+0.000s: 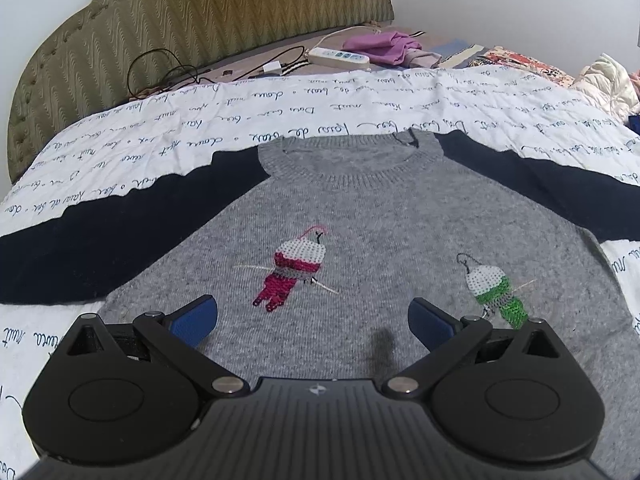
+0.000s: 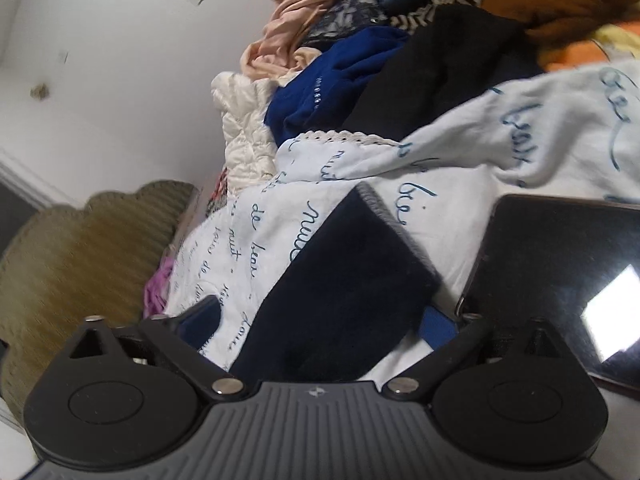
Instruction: Fold small clothes
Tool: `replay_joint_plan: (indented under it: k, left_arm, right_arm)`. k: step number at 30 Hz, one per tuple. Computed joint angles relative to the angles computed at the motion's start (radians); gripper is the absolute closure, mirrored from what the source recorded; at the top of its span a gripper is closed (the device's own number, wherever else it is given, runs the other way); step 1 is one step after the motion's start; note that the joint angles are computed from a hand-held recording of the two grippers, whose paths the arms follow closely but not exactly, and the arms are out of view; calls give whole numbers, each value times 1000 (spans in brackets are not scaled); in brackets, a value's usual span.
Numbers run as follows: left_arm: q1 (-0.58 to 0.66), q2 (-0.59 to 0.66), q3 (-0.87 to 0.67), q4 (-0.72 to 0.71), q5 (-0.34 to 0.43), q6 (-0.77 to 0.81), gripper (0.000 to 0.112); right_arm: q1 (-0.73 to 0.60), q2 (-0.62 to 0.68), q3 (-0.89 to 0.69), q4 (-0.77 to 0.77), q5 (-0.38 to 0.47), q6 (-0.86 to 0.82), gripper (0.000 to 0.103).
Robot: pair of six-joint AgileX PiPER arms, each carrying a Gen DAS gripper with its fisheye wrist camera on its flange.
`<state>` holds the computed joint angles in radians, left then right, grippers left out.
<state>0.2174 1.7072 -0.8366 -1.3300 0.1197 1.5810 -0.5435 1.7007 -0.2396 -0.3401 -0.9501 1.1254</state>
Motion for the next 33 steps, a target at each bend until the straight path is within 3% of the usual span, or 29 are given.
replay_joint_plan:
  k: [2, 5, 6, 9, 10, 14, 18, 21, 24, 26, 30, 32, 33]
  left_arm:
    - [0, 3, 1, 25, -1, -24, 10]
    - [3, 1, 7, 17, 3, -15, 10]
    - [7, -1, 9, -2, 11, 4, 10]
    - [51, -4, 0, -7, 101, -3, 10]
    - [69, -4, -6, 5, 138, -26, 10]
    - [123, -13, -24, 11, 252, -71, 10]
    - [164, -39, -18, -42, 333, -39, 10]
    - [249, -29, -29, -82, 494, -56, 10]
    - [366, 37, -63, -132, 728, -131, 10]
    - [409, 99, -96, -159, 832, -197, 10]
    - [421, 195, -170, -136, 892, -351, 10]
    - [415, 226, -199, -98, 885, -398, 10]
    - [408, 232, -205, -79, 866, -416, 10]
  right_arm:
    - [5, 12, -4, 8, 5, -2, 46]
    - [4, 55, 15, 36, -48, -34, 58]
    - [9, 61, 15, 52, -46, -49, 70]
    - [29, 51, 12, 111, -22, -93, 93]
    - [45, 36, 14, 136, -17, -115, 94]
    - [202, -96, -20, 329, 132, -280, 95]
    - [419, -201, -52, 486, 182, -398, 95]
    - [650, -215, -121, 573, 194, -464, 95]
    - [872, -142, -262, 582, 207, -485, 95]
    - [973, -47, -394, 504, 236, -422, 95]
    - [1109, 170, -707, 288, 415, -251, 90]
    - [1166, 235, -816, 320, 549, -284, 82]
    - [1179, 250, -824, 344, 558, -286, 78]
